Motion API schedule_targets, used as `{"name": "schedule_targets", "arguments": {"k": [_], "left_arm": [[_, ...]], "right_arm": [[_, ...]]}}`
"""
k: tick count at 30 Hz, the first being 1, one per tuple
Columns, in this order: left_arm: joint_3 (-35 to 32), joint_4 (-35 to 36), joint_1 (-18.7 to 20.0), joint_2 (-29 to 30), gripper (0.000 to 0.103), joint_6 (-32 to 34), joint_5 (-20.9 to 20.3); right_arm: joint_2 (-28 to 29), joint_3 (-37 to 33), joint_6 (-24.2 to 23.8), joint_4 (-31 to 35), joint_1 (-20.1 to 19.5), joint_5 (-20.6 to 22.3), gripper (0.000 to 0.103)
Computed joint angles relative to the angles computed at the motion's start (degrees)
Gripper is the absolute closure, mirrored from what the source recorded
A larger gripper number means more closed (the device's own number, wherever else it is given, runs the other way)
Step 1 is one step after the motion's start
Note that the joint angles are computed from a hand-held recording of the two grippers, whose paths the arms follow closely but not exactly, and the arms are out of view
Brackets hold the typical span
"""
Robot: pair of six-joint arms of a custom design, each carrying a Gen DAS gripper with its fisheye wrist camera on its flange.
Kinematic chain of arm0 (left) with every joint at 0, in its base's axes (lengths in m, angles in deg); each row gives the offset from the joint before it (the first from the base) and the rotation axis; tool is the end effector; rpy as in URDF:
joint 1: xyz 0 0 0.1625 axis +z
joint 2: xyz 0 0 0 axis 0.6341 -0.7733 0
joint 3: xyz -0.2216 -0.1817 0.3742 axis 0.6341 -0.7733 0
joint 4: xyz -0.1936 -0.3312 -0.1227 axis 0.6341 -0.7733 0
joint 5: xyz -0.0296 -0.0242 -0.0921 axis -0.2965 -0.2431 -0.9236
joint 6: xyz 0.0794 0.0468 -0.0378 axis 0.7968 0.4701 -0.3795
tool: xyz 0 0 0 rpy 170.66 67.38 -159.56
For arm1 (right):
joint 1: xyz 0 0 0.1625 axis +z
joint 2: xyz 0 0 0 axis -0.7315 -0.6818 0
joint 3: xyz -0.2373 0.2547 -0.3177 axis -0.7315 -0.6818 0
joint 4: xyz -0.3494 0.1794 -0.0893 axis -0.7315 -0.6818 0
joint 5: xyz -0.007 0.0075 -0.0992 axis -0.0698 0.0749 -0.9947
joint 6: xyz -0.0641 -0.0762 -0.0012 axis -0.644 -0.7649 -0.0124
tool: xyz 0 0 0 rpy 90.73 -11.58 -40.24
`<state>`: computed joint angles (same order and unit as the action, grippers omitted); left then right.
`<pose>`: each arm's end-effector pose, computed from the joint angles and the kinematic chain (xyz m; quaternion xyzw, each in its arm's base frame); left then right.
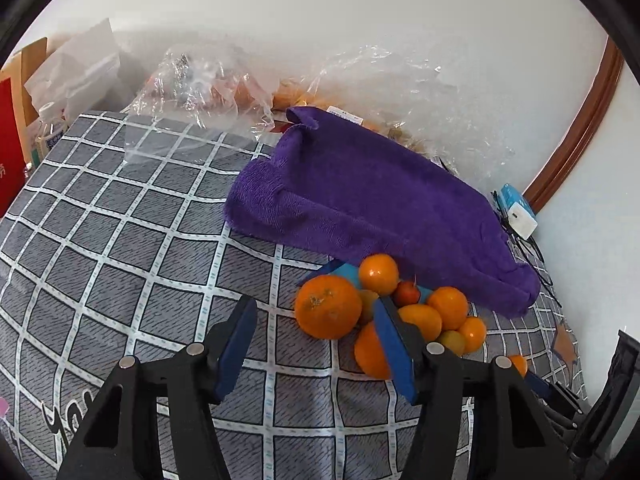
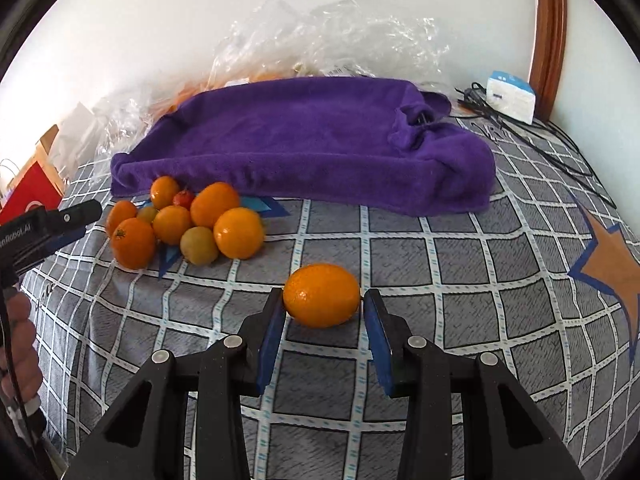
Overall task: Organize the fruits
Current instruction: 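Lift the oval orange toward the purple towel while the left tool grasps the large orange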
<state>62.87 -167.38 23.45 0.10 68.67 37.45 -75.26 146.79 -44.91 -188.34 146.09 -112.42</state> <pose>-0.0297 -0.5052 0.1643 -0.0223 0.8827 -0.4030 0.2409 0.1714 -0.5386 0.0205 0.2235 -0.9037 0.2298 0.2837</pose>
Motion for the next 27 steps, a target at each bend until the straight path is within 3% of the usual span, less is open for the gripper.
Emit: {"name": "schedule_targets", "arguments": {"k": [3, 11, 14, 18, 21, 27], "left_arm": [[-1.2, 1.6, 1.7, -0.2, 0.047, -0.2, -3.4], [-3.4, 3.8, 4.2, 0.4, 0.048, -1.8, -7.4], [-3.8, 5.1, 4.1, 0.5, 0.063, -1.0, -7.5], [-3.6, 5.6, 3.8, 0.2, 0.063, -0.9, -7.3], [-2.8, 7.0, 3.0, -0.8, 0.063, -2.4, -5.7], [0.2, 8.4, -0.9, -2.7, 0.063, -4.6, 2.0]], "right_arm": [[-0.2, -0.1, 0.6, 1.3, -0.5, 0.5, 0.063], [0.8, -1.0, -0.9, 0.4, -0.5, 0.2, 0.063], [0.7, -0.8, -1.3, 0.1, -0.4, -0.1, 0.063], [0.4, -0.6, -1.0, -0.1, -0.4, -0.9, 0.063], [-0.2, -0.1, -0.9, -0.8, -0.3, -1.2, 0.063], [-2.3, 1.0, 0.5, -1.7, 0.3, -1.9, 0.063]]}}
